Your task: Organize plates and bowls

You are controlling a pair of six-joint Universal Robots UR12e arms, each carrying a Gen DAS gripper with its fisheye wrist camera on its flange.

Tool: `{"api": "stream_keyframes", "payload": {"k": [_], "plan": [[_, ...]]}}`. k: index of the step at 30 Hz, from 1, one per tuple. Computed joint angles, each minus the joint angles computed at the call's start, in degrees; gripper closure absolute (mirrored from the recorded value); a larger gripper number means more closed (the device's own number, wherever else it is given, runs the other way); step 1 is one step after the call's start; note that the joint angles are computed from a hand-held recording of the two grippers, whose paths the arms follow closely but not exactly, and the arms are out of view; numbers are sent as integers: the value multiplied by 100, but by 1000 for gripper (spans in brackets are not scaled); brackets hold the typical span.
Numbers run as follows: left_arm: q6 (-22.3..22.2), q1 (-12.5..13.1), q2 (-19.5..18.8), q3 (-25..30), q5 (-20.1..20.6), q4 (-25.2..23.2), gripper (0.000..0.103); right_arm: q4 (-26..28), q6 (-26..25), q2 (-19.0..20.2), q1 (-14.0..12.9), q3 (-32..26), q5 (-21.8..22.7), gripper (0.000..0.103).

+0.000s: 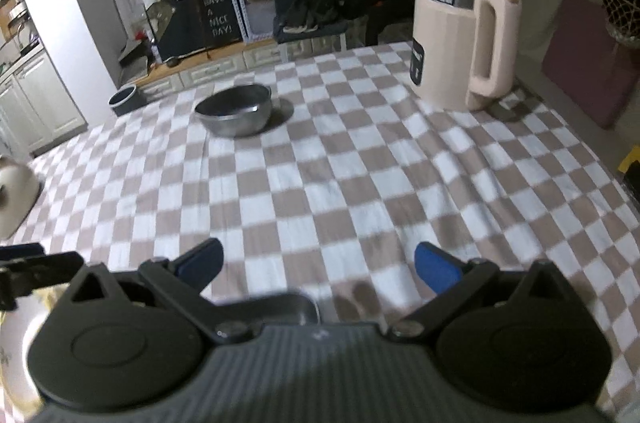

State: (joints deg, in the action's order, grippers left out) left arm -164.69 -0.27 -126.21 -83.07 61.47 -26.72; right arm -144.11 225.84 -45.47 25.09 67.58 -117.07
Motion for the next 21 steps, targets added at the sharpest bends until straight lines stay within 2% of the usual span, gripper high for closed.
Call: {"api": "stream_keyframes", "payload": {"k": [4, 8, 10, 12, 18, 21], "plan": [[-235, -30, -292, 490, 132, -151, 0, -207, 101, 234, -106, -277, 81, 0], [-547, -63, -627, 1020, 99, -295, 0, -257, 356, 435, -202, -567, 162, 1], [-694, -96, -801, 1287, 133, -342, 0, -419, 417, 570, -282, -735, 299, 6], [-887, -123, -1001, 1598, 95, -417, 0, -528, 552, 706, -340, -921, 405, 16], [-1496, -199, -1601, 2535, -246, -633, 2, -762, 899, 1130, -587, -1468, 946, 34], [-1527, -272, -1913, 3081, -354, -989, 10, -863, 1037, 1283, -693, -1631, 1188, 43]]}}
